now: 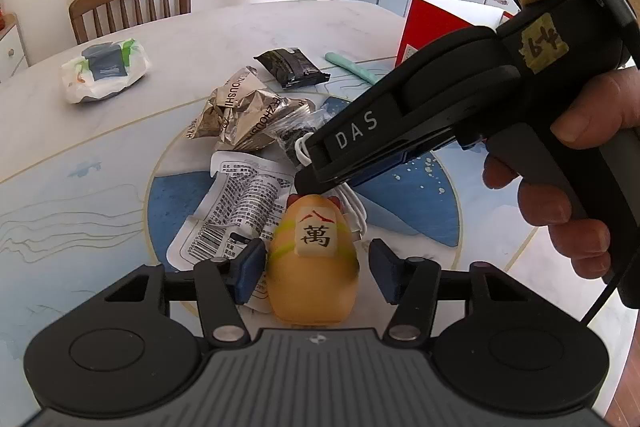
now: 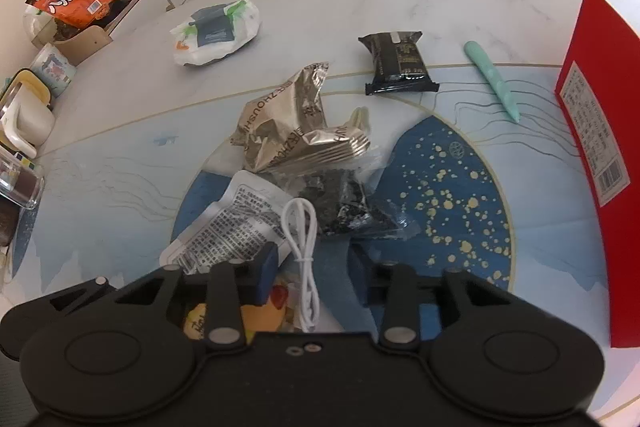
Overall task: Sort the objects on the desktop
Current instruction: 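Grasp the yellow lucky-cat figure with left tool while right tool grasps white cable, then lift and carry the figure and cable with both tools over the red box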
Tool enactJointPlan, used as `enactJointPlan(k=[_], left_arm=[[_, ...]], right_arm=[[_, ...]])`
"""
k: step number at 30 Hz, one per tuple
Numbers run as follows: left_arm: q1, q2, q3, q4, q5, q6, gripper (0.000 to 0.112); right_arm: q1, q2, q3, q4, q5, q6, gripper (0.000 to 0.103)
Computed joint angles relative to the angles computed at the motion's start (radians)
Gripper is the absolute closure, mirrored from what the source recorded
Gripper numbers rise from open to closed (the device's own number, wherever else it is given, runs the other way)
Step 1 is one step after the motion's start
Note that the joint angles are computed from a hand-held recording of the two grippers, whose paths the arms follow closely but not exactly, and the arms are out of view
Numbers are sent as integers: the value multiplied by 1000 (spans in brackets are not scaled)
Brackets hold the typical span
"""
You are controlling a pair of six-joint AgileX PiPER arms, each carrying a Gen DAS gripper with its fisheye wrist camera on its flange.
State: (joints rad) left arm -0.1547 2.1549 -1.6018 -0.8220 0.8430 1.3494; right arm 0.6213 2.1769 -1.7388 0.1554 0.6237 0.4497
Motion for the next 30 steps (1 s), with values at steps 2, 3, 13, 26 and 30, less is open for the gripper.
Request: enactJointPlan(k=[2,3,13,26,30], left_arm=[[-2,-1,1,6,-10,-7,62],[-3,-2,3,9,-14,-10,62],[-7,-15,25,1,-34,10,66],[3,-54,76,-50,-36,69,69],[6,-66,86,-52,-35,62,69]], right_arm=[[-1,2,-4,12,3,-7,72],[-2,3,-6,17,3,-10,74],[2,-6,-13,22,26,-31,94],[8,-66,66,-12,-10,-20,95],[7,-88,97,-7,-23,-23,95]])
